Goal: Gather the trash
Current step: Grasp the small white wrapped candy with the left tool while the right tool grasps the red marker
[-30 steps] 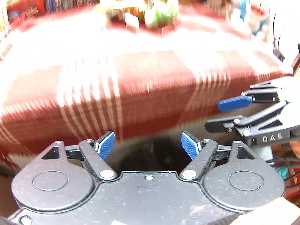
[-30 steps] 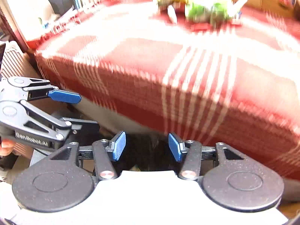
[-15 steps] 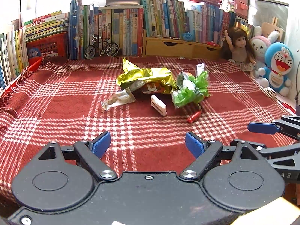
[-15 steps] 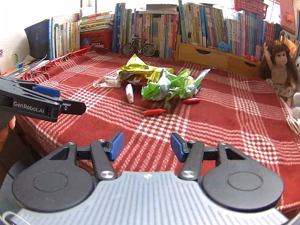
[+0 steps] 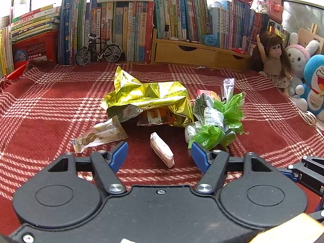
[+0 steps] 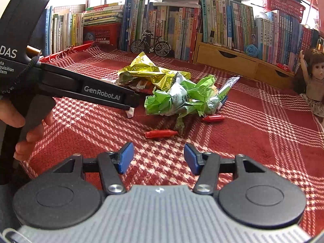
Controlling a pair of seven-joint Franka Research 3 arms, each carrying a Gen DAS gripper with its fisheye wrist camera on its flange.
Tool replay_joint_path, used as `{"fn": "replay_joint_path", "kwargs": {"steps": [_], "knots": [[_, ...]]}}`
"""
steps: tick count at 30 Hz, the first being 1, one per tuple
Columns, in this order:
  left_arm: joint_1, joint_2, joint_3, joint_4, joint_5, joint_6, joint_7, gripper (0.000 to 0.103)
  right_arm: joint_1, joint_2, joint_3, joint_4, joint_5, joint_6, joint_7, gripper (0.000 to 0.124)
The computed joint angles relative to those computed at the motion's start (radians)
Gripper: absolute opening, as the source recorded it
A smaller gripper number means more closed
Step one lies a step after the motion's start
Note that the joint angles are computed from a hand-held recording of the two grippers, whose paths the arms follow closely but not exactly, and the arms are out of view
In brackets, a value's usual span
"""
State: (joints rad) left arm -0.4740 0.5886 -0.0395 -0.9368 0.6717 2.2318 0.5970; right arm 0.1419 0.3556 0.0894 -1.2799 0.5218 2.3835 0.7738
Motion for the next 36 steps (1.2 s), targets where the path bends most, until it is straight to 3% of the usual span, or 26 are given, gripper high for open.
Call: {"fn": "replay_joint_path", "kwargs": {"steps": [4, 5, 10, 16, 20, 25, 36], "knots": [[0.012, 0.089, -0.006, 0.133, -0.064, -0.060, 0.032, 0.038, -0.002, 0.081, 0.003, 0.115, -0.008, -0.066, 0.038, 0.069], [0.014, 0.107, -0.006, 0.160, -0.081, -0.076, 0.039, 0.025, -0.004, 0.097, 0.006, 0.138, -0.009, -0.077, 0.043, 0.069], [0.012, 0.063, 0.004, 0.091, -0.090, -0.038, 0.035, 0.012, -0.003, 0.173, 0.014, 0.248, -0.034, -0.125, 0.051, 0.069], [0.015, -0.005, -0.001, -0.007, -0.060, -0.001, 0.028, 0.011, 0.005, 0.252, 0.018, 0.369, -0.067, -0.176, 0.092, 0.069], [0.025, -0.057, -0.016, -0.081, -0.045, 0.030, 0.019, 0.011, 0.001, 0.265, 0.027, 0.391, -0.069, -0.190, 0.095, 0.060], [0.036, -0.114, -0.035, -0.161, -0.030, 0.059, 0.002, 0.011, -0.006, 0.232, 0.032, 0.339, -0.055, -0.169, 0.074, 0.052], [0.055, -0.227, -0.078, -0.307, -0.004, 0.082, -0.021, 0.011, -0.024, 0.141, 0.030, 0.223, -0.001, -0.154, 0.056, 0.051]]}}
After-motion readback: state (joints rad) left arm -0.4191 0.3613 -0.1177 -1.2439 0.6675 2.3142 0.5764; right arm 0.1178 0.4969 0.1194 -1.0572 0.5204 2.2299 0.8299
